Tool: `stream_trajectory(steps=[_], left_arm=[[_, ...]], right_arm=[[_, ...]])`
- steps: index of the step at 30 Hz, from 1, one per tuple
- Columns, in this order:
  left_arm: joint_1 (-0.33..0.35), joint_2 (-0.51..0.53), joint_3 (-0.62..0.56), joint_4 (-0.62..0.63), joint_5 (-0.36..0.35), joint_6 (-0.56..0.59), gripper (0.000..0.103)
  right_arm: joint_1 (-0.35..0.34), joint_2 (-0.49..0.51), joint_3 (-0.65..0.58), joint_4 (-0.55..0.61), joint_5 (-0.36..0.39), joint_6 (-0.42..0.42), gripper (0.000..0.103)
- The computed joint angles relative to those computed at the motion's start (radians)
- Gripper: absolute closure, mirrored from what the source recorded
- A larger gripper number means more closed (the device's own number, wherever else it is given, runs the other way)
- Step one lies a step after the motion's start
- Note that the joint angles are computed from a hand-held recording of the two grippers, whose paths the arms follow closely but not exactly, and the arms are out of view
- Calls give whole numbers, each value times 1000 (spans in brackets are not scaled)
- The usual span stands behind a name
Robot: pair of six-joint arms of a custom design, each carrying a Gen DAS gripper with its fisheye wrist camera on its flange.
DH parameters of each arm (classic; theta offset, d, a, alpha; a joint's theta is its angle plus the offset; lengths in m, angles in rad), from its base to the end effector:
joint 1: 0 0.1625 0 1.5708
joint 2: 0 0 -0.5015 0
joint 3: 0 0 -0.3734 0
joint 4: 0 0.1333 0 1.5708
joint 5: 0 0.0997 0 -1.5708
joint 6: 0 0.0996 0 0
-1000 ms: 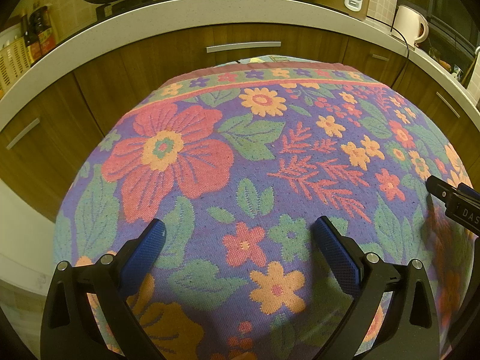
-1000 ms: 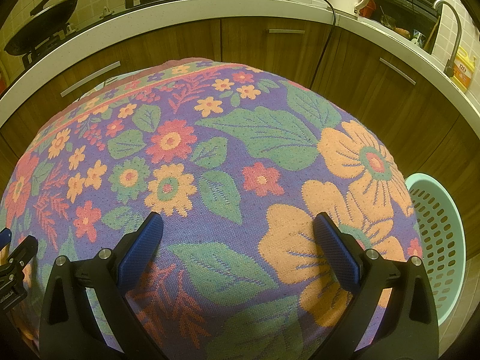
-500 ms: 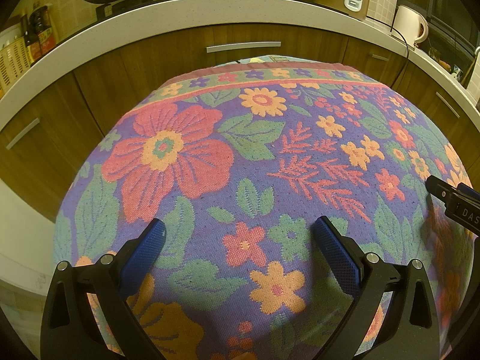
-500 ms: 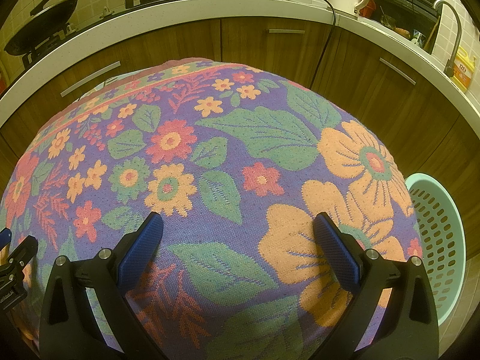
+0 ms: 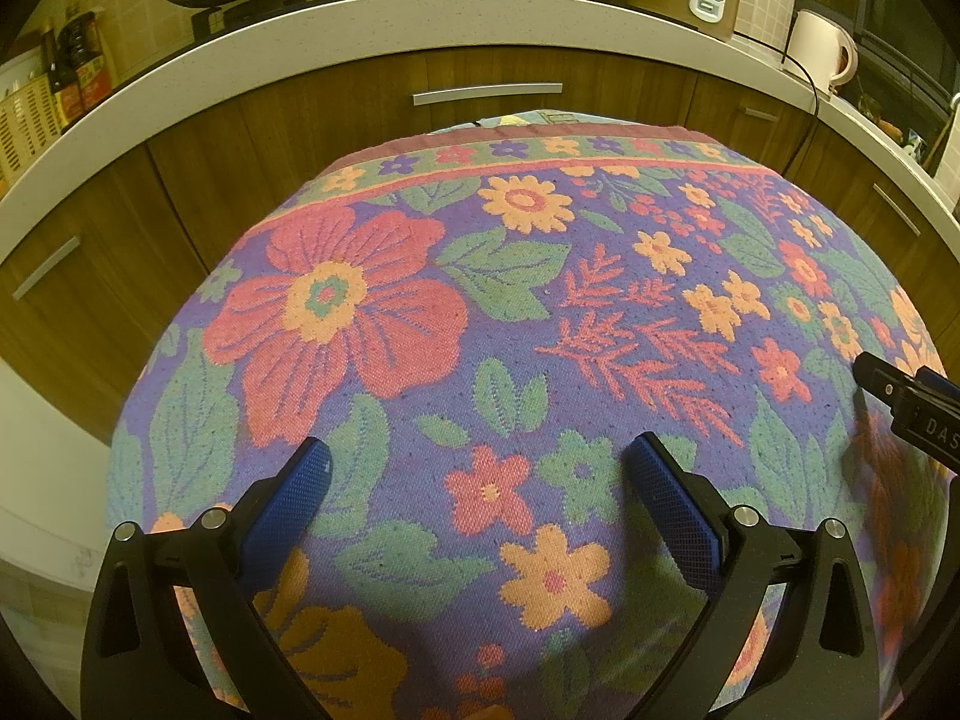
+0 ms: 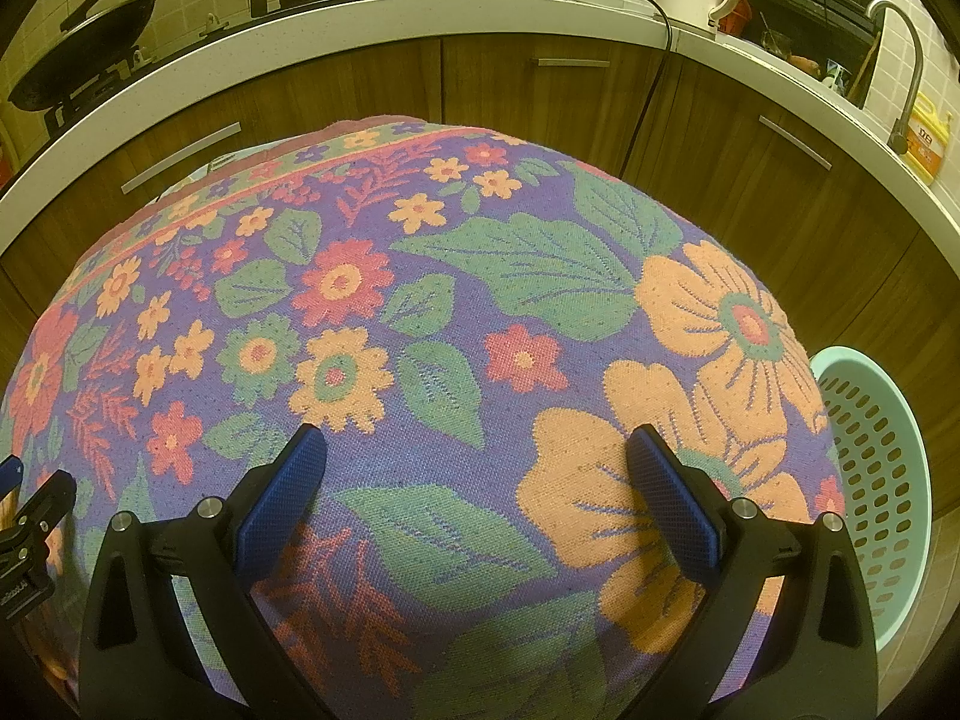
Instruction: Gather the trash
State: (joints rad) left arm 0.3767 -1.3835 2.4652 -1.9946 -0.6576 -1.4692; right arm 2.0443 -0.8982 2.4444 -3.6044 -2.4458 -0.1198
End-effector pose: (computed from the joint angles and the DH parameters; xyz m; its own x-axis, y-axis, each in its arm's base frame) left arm -0.2107 -0.3115 0.2165 -0.7092 -0.2139 -0.6718 0.2986 0.7721 -0.5610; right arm 0.2511 -0.3653 0.1718 -0.6810 -0.0666 0.7293 -0.4878 0.7840 -0.3839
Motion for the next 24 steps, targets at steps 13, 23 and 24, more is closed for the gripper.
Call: stream_trajectory(steps=[13,23,24], left_arm=[[-2,-2,-2,16,0,-12,7],[-3,-1,-2,14,-1,-13,7],[-3,-1,-2,15,-1,-13,7]], right_arm=[[-1,-2,1,-1,0,-2,7],[1,2,-1,-1,-1,1,7],[-2,-3,1,-1,0,-2,7]])
